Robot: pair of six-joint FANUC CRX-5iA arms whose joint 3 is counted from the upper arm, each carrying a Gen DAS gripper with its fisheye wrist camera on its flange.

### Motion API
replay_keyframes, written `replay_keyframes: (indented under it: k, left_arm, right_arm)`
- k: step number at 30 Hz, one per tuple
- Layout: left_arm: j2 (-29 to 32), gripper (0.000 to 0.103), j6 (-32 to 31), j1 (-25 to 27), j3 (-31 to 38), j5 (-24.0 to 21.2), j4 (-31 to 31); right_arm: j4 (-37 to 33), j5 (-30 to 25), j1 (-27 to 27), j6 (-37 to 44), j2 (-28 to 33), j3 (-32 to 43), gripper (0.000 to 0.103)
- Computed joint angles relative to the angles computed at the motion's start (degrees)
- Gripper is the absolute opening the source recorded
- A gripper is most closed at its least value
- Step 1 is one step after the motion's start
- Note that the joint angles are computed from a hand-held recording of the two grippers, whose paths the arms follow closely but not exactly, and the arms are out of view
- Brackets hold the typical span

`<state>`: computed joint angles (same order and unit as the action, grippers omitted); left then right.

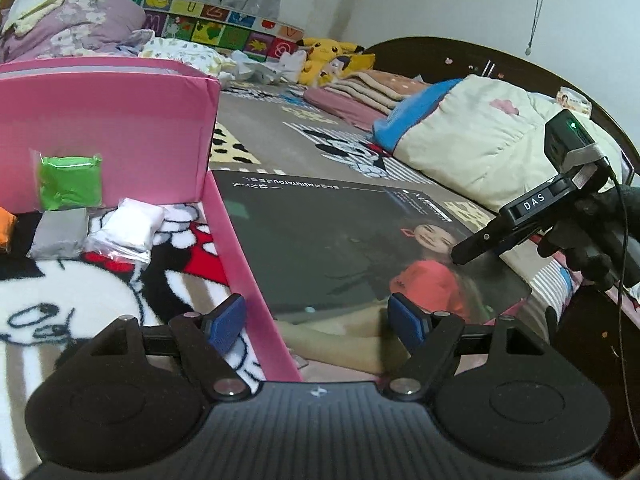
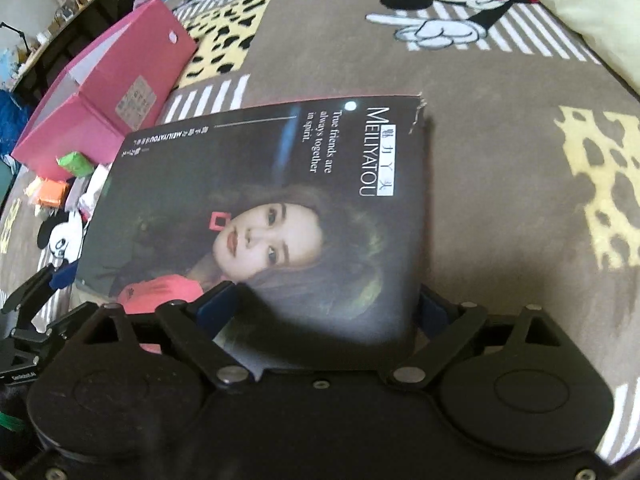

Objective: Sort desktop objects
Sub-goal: 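Grasp the edge of the black photo album with the right tool, then lift the black photo album up off the bed with the right tool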

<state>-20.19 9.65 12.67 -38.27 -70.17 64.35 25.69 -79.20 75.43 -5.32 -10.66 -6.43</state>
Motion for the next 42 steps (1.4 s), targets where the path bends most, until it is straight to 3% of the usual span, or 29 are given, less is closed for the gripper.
replay_keyframes:
  k: [7, 23, 31, 37, 42]
  left_arm:
    - [-1.3, 0.078, 0.2, 3.4, 0.9, -3.7, -0.2]
    - [-7.2, 0.078, -1.7, 11.2, 2.2, -10.7, 2.4]
    - [-6.0, 0.078, 0.2, 14.7, 5.3, -9.7, 3.5]
    - [-2.5, 0.078, 1.8, 16.8, 9.7, -6.3, 4.3]
    - [1.6, 0.079, 1.0, 18.0, 14.3, -5.4, 3.9]
  right_arm:
    - [-0.4, -2.9, 2.0, 0.7, 1.9, 4.2, 0.094]
    - [9.2, -9.6, 7.2, 1.6, 6.3, 12.2, 0.094]
    - [13.2, -8.5, 5.2, 7.1, 12.1, 19.3, 0.095]
    - [14.3, -7.6, 1.8, 15.3, 21.0, 30.9, 0.095]
    - [15.5, -5.4, -0.2, 17.5, 26.3, 38.5, 0.095]
